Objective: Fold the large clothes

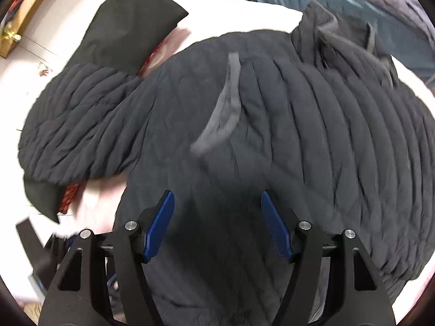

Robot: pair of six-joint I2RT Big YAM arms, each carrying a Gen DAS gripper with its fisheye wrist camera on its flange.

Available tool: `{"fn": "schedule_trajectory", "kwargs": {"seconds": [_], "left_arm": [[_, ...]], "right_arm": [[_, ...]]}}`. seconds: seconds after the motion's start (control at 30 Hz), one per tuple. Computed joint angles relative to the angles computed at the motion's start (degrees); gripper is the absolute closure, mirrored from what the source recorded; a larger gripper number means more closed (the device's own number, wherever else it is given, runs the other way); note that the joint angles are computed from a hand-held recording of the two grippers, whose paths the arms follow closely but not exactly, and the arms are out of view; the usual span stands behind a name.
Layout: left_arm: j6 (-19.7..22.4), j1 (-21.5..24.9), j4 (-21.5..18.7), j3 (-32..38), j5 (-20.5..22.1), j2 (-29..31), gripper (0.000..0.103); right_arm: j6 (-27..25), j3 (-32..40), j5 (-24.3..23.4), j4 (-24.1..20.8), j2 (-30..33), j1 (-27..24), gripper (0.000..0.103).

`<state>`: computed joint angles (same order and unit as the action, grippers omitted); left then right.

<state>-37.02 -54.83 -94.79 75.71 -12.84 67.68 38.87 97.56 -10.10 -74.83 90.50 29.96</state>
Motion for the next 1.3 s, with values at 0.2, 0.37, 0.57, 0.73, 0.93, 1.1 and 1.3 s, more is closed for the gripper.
{"fn": "schedule_trajectory", "kwargs": {"seconds": [0.2,0.37,0.57,0.73,0.93,1.1,1.3], "left_arm": [[10.33,2.48,5.17,4.46,-1.39,4.07,0.006],[21.09,2.61,13.57,11.12,-0.85,10.35,0.006],[25.48,-1.77,14.11,23.36,-1.68,23.79,0.006],[21.01,-1.87,8.52,29.31,0.86,32.44,0.005],[19.49,2.62,9.37,27.59,7.55,33.62,0.005],[20.85,4.38,10.31,26.04,7.91,33.72,0.004],[18.48,2.39,12.97,24.7,5.33,33.97,0.004]], "right_arm": [[10.26,-11.62,7.41,2.43,-12.16,-5.83,0.037],[6.57,-14.59,17.99,-5.65,-15.59,-11.47,0.036],[5.03,-20.82,17.35,-7.46,-17.18,-14.23,0.026],[4.34,-25.02,16.27,-4.89,-17.38,-14.51,0.015],[4.53,-24.82,16.01,-4.36,-13.4,-14.78,0.005],[4.8,-24.82,15.6,-3.93,-12.07,-15.17,0.005],[5.85,-27.82,17.08,-1.53,-14.89,-14.03,0.005]]}}
